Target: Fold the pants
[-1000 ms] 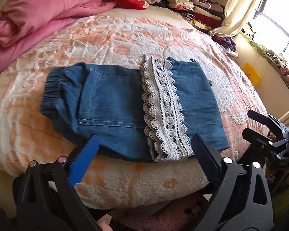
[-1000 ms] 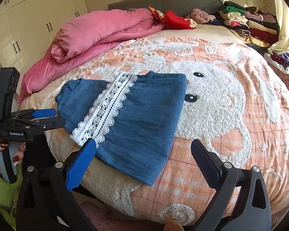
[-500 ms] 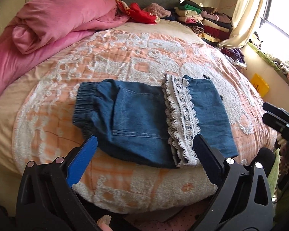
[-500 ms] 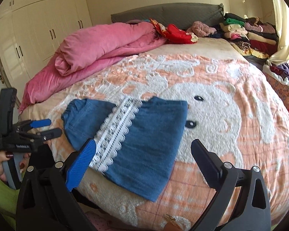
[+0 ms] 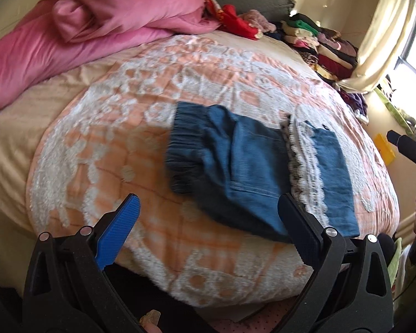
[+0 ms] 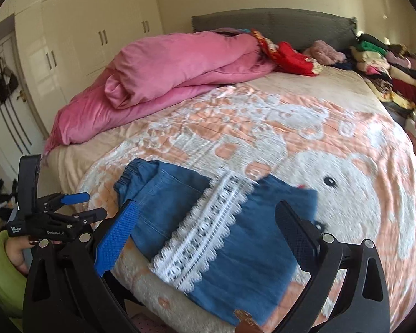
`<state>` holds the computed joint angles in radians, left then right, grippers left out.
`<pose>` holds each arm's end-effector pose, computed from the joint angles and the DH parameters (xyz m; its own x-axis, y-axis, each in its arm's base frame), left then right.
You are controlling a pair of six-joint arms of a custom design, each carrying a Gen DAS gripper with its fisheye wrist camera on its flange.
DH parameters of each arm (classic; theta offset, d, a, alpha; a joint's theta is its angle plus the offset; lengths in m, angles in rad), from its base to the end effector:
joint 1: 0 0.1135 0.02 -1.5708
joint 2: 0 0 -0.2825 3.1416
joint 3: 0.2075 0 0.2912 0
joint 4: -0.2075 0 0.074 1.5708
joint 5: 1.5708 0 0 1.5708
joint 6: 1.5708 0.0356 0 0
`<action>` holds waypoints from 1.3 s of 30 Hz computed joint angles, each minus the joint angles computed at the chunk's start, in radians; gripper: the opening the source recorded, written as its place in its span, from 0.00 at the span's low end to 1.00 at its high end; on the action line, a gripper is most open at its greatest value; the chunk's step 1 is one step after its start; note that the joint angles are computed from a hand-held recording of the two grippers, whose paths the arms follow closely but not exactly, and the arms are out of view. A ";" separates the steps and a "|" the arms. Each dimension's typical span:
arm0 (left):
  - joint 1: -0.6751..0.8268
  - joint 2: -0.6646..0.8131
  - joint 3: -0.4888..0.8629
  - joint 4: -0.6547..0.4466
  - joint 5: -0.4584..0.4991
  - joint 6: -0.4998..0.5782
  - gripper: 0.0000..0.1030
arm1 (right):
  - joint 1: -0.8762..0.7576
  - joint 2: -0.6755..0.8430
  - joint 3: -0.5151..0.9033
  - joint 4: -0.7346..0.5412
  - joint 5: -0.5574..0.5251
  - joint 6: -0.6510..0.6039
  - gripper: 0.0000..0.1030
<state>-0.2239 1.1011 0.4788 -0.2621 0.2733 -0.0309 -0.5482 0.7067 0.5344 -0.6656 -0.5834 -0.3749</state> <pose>0.2195 -0.0598 0.1643 -0.7656 0.1438 -0.6270 0.3571 0.9057 -0.2283 0.1515 -0.0695 0.2301 -0.6344 0.0293 -0.7725 -0.1202 0.9834 0.1360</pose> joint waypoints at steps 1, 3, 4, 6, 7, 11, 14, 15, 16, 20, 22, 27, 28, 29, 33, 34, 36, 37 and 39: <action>0.019 0.011 -0.002 0.005 0.013 0.006 0.90 | 0.037 0.016 0.004 0.019 0.022 0.018 0.96; 0.057 0.036 -0.005 0.012 0.043 0.020 0.90 | 0.114 0.070 0.018 0.061 0.055 0.059 0.96; 0.068 0.043 -0.007 0.014 0.054 0.023 0.90 | 0.141 0.091 0.023 0.077 0.067 0.075 0.96; 0.099 0.072 -0.004 0.019 0.092 0.035 0.90 | 0.200 0.143 0.037 0.114 0.095 0.105 0.96; 0.110 0.083 -0.004 0.020 0.106 0.036 0.90 | 0.229 0.169 0.043 0.131 0.111 0.117 0.95; 0.123 0.127 -0.002 0.033 0.143 0.036 0.90 | 0.322 0.268 0.073 0.186 0.158 0.136 0.96; 0.105 0.166 0.002 0.052 0.175 0.018 0.90 | 0.387 0.356 0.107 0.222 0.189 0.144 0.96; 0.100 0.179 0.006 0.058 0.188 0.011 0.90 | 0.410 0.391 0.122 0.233 0.204 0.150 0.96; 0.096 0.193 0.009 0.065 0.204 0.002 0.90 | 0.423 0.417 0.133 0.242 0.209 0.151 0.96; 0.079 0.255 0.023 0.094 0.251 -0.034 0.80 | 0.489 0.550 0.200 0.265 0.239 0.142 0.96; 0.077 0.298 0.037 0.111 0.270 -0.055 0.72 | 0.521 0.610 0.232 0.268 0.250 0.129 0.96; 0.078 0.356 0.051 0.154 0.304 -0.101 0.65 | 0.573 0.741 0.319 0.256 0.259 0.114 0.96; 0.079 0.358 0.051 0.163 0.308 -0.107 0.64 | 0.584 0.773 0.342 0.253 0.264 0.111 0.96; 0.079 0.370 0.058 0.171 0.314 -0.113 0.62 | 0.594 0.799 0.361 0.251 0.271 0.110 0.96; 0.072 0.399 0.072 0.187 0.319 -0.120 0.52 | 0.622 0.905 0.445 0.225 0.295 0.112 0.96; 0.068 0.403 0.072 0.193 0.316 -0.118 0.52 | 0.628 0.935 0.468 0.216 0.298 0.112 0.96; 0.065 0.413 0.070 0.203 0.314 -0.118 0.51 | 0.643 0.982 0.502 0.206 0.304 0.101 0.96; 0.063 0.419 0.072 0.205 0.314 -0.120 0.51 | 0.653 1.011 0.522 0.196 0.307 0.093 0.96; 0.062 0.431 0.080 0.208 0.317 -0.125 0.52 | 0.670 1.055 0.549 0.184 0.311 0.086 0.95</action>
<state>-0.1622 1.5322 0.5592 -0.0545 0.5902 -0.1561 0.1214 1.7615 1.0835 -0.4818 -0.2725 -0.2893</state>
